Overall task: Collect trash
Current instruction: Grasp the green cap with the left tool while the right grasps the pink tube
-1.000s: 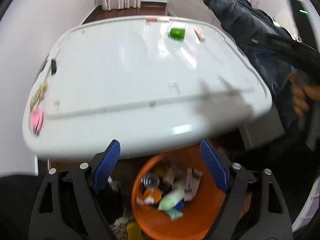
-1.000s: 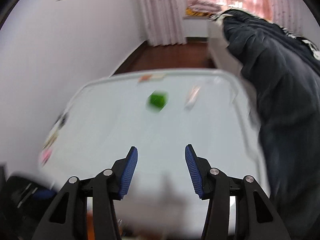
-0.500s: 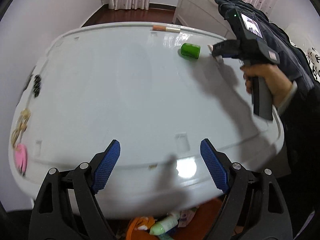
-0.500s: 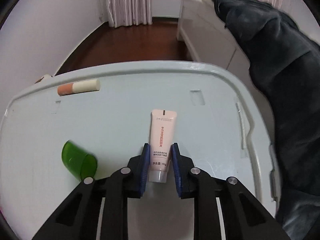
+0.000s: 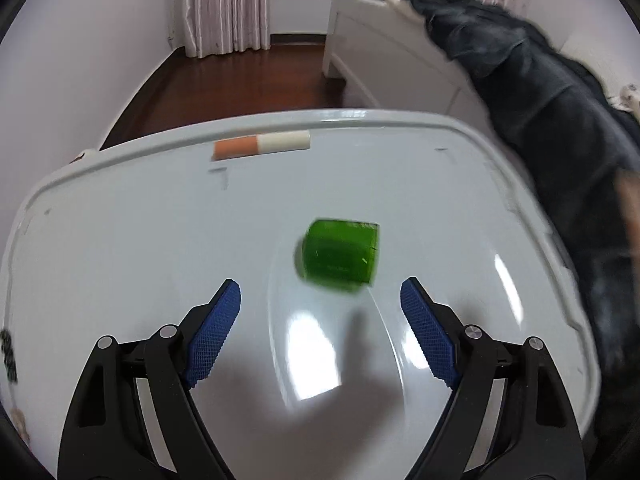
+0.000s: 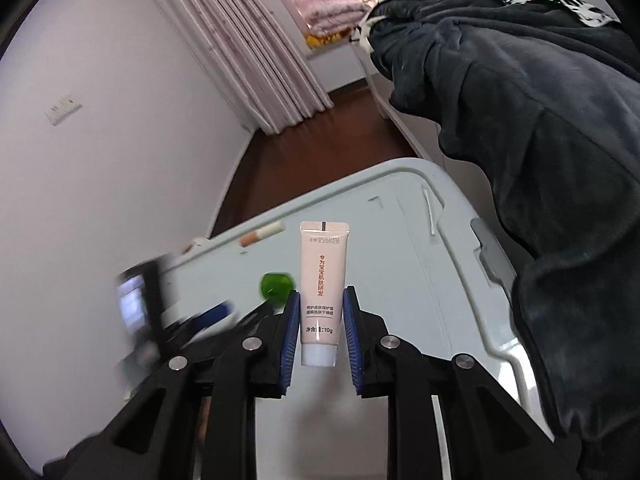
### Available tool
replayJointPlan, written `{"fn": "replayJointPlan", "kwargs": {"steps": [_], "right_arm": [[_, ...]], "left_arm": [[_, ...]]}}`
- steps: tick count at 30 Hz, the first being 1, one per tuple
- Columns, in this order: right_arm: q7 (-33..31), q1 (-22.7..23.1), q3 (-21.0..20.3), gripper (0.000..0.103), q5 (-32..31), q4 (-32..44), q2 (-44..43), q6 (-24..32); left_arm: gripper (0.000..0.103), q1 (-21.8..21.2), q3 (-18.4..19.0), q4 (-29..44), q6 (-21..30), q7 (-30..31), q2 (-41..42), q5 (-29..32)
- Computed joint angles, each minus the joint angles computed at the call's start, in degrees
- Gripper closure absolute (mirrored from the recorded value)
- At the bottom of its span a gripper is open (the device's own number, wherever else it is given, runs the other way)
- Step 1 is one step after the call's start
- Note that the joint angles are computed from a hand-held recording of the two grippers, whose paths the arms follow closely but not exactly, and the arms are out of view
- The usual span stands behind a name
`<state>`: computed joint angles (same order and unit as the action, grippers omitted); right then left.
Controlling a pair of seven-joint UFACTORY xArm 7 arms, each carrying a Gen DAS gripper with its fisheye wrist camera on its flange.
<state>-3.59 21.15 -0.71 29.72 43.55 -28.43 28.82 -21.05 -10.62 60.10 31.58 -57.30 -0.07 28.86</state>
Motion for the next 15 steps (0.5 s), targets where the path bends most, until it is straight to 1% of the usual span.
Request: {"fn": "replayJointPlan", "kwargs": {"steps": [2,3,4,5,6,7,9,11,13,14,15], "right_arm": [[-1.0,0.4,-0.3,0.081,0.0,0.3,0.2,0.0],[-1.1,0.7,0.1,0.081,0.1,0.4,0.7,-0.5],[-1.1,0.7,0.3,0.081,0.0,0.7,1.1,-0.5],[-1.6,0.9,-0.3,0.081,0.5,0.2,0.5,0.1],[-2.1,1.4,-1.0,0.081,1.5,0.6,0.8,0.7],[-3.2,1.9,-1.6,0.081,2.5,1.2,2.2,0.4],[-2.5,1.1,-0.2,0.081,1.9,2.1,2.8,0.4],[-2.4,1.1,0.5,0.081,1.8,2.4,3.1,-0.2],[-2.4,1.5,0.9,0.081,2.3,2.6,3.4,-0.6],[-2.9,1.8,0.7,0.081,2.8,2.6,3.6,-0.8],[-3.2,2.3,0.7,0.081,3.5,2.5,3.4,-0.9]], "left_arm": [[0.022,0.7,-0.3,3.9,1.2,0.6,4.7,0.9],[0.023,-1.0,1.3,4.6,1.5,-1.0,5.4,4.4],[0.028,-1.3,1.4,5.3,1.4,-0.1,6.2,5.6],[0.050,-3.9,3.4,6.3,3.3,-0.4,6.8,8.7],[0.059,-4.2,3.6,6.0,2.8,0.1,6.5,9.3],[0.059,-2.1,1.7,4.8,0.8,1.3,5.8,7.6],[0.059,-2.5,2.0,2.4,0.7,0.3,3.5,6.5],[0.059,-2.5,1.1,-1.4,0.8,-0.3,-0.7,5.6],[0.059,-2.5,-0.6,-4.8,2.6,-0.7,-5.9,4.5],[0.059,-2.0,-2.1,-6.2,3.6,-0.4,-8.4,3.4],[0.059,-3.8,-2.2,-9.0,5.6,-0.3,-13.3,1.5]]}}
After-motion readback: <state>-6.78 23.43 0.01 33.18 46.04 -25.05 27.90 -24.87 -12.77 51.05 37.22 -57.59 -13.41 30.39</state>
